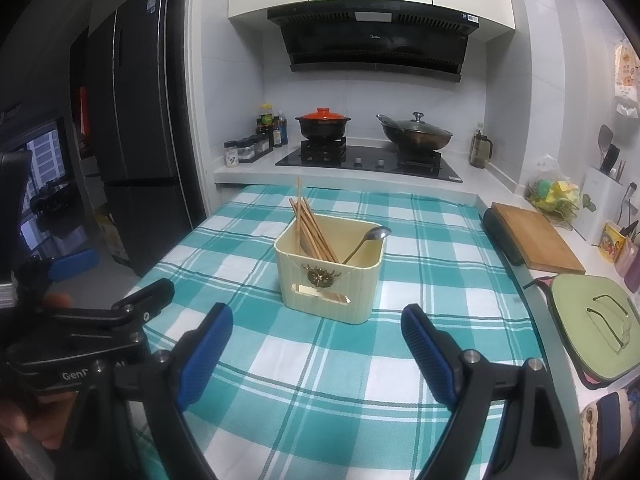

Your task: Organize utensils

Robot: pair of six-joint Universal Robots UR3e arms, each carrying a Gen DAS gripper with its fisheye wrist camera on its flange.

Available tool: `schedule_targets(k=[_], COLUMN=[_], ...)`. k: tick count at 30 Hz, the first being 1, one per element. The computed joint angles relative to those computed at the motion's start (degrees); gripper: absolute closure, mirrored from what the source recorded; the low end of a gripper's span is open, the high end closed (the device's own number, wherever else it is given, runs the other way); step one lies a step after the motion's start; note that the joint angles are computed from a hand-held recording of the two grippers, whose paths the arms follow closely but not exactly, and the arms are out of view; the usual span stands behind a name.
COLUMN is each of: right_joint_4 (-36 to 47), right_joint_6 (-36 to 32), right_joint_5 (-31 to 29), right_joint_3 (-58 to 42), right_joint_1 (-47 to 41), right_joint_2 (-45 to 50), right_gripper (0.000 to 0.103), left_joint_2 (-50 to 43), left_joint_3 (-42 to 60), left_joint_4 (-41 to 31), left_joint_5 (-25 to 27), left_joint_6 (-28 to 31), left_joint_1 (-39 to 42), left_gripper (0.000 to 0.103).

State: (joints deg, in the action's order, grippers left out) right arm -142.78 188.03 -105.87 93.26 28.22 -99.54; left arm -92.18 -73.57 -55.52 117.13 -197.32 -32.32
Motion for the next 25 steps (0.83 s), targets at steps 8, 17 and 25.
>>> schedule_targets(k=[8,17,25], right_joint_4=[0.18,0.73,0.57], right_joint_6=[-0.07,0.16,-0.05], right_joint_5=[0.30,0.65,1.96], right_joint_3=[-0.02,-0.06,1.37], right_joint_1=[0.15,-0.21,-1.57], right_joint_2=[-0.08,-0.07,-1.02], right_gripper=[0.015,0.015,0.015], left_joint_2=[0.56,0.28,-0.04], left_joint_3=[-0.74,-0.52,-1.74], left_joint_4=[0.32,0.07,3.25], left_joint_5=[-0.50,-0.87,1.53], left_joint_6=[0.05,0.05,0.06], left_joint_1=[0.44,0.41,-1.14], left_gripper=[0.000,0.000,0.000])
